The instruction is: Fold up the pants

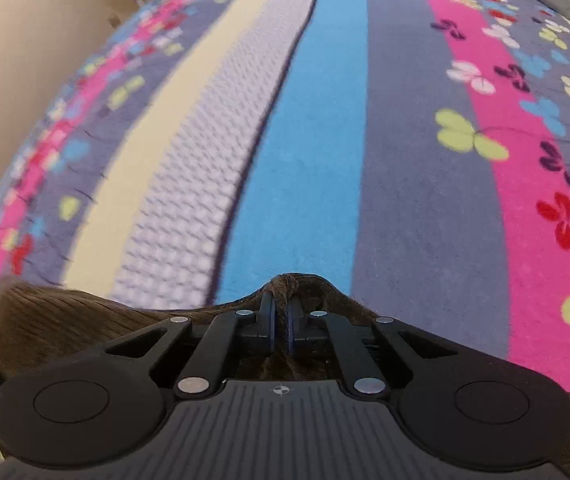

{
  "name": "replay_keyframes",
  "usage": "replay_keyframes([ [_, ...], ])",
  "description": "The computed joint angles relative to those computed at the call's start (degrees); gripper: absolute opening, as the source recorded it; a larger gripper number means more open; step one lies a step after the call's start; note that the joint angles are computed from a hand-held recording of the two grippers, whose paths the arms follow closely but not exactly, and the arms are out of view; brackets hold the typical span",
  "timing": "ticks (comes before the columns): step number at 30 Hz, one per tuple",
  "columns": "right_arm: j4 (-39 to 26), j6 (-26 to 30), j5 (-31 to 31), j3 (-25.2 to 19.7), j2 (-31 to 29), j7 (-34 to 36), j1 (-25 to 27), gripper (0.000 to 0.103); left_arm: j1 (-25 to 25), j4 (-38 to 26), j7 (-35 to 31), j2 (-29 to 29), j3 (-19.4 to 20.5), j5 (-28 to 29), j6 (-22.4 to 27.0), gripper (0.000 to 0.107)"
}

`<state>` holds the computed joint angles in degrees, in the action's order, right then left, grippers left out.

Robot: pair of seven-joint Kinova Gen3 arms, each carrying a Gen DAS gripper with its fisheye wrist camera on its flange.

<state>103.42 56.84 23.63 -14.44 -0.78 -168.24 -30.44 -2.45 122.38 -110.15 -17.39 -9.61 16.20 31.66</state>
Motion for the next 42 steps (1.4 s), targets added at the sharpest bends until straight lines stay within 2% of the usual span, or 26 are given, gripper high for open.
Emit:
replay_keyframes([
  [2,0.0,1.7,4.38,-1.3,1.42,-3.35,-2.2,0.008,0.9,0.07,-1.8,0.8,-1.17,0.77,-0.39,0.103],
  [3,0.23,1.94,5.5,-1.76,1.24,-4.3,-2.77,0.013,1.28,-0.27,-2.83,1.17,-2.14,1.67,0.18,0.103],
  [5,0.85,1.68,4.93,-1.83,-0.33,-3.41,-2.45,0.02,0.23,-1.48,-4.46,1.5,-2.55,3.44,2.47,0.103],
  [7,0.74,2.55,2.04,-0.61,-2.86,-1.5,-2.18,0.066,0.99,-1.54,-6.89,-0.15,-4.23,5.84,2.92,0.103],
  [8,0.63,3.7,1.74,-1.33,-4.15,-1.81,-1.88,0.074,2.95,-1.7,-9.22,-1.37,-6.61,7.79,3.44,0.103],
  [9,0.9,4.95,2.38,-2.92,-6.09,-2.88,-1.24,0.078,4.85,-1.91,-11.55,-2.46,-8.75,9.76,4.19,0.103],
  [12,2.8,7.69,7.45,-9.42,-10.7,-6.82,-0.87,0.079,6.76,-2.52,-15.82,-4.71,-9.95,14.36,5.83,0.103],
  [14,4.48,7.63,9.54,-13.76,-12.98,-8.21,-1.45,0.078,9.26,-3.32,-18.72,-4.64,-10.77,17.53,7.03,0.103],
  [17,5.51,6.82,10.37,-18.03,-11.68,-9.78,-1.9,0.075,11.14,-3.35,-22.54,-2.89,-9.46,22.03,6.84,0.103],
  [18,6.17,6.14,11.69,-18.78,-10.55,-11.32,-2.05,0.066,11.96,-2.95,-23.81,-2.08,-9.08,23.21,6.09,0.103],
  [19,6.76,4.98,12.44,-18.48,-9.31,-12.53,-2.21,0.049,11.73,-2.59,-24.34,-1.13,-7.64,23.46,5.03,0.103],
  [21,8.03,1.95,12.5,-15.82,-6.8,-15.3,-2.14,0.032,9.59,-2.27,-22.96,0.86,-3.49,21.48,2.92,0.103],
  [23,10.27,-0.91,12.85,-13.22,-5.02,-19.06,-1.33,0.029,7.95,-1.38,-22.26,2.54,-0.47,19.66,-0.1,0.103],
  [24,11.84,-3.24,12.53,-10.56,-5.43,-21.39,-1.71,0.024,8.3,-0.83,-23.3,2.87,-0.56,19.72,-1.46,0.103],
  [26,14.42,-7.12,12.43,-7.2,-7.67,-24.74,-3.1,0.024,9.13,0.6,-26.32,2.62,-0.77,20.16,-3.67,0.103],
  [27,14.84,-7.75,11.91,-7.11,-8.73,-25.02,-2.84,0.024,9.57,1.36,-27.51,2.17,-1.45,20.46,-4.17,0.103],
  [29,14.7,-6.2,12.15,-10.11,-11.02,-24.36,-1.06,0.027,9.43,1.76,-27.24,1.74,-1.08,19.84,-4.65,0.103],
  [31,14.36,-2.8,14.45,-13.57,-11.22,-24.31,-0.36,0.037,9.61,1.86,-26.76,1.41,-1.78,20.24,-4.21,0.103],
  [33,14.63,-3.07,13.52,-12.95,-9.93,-22.0,0.43,0.036,8.91,1.58,-24.95,1.51,-0.86,19.22,-4.23,0.103],
  [35,16.23,-6.15,13.86,-11.06,-9.57,-22.6,1.25,0.035,7.79,1.1,-22.29,1.48,1.21,16.25,-4.33,0.103],
  [37,16.18,-7.5,13.3,-10.36,-9.7,-21.79,2.49,0.036,7.1,0.27,-19.31,0.81,2.2,13.58,-2.65,0.103],
  [40,15.67,-8.36,7.91,-6.91,-13.07,-19.67,1.07,0.038,6.91,-1.68,-16.25,-0.33,1.61,11.87,1.47,0.103],
  [41,15.71,-7.27,6.57,-6.52,-15.28,-19.02,0.14,0.041,7.32,-1.87,-16.16,-1.42,0.81,12.16,2.43,0.103],
  [42,15.38,-5.25,4.82,-7.19,-17.93,-19.3,-0.25,0.052,7.43,-1.97,-15.61,-2.82,0.61,11.99,3.23,0.103],
])
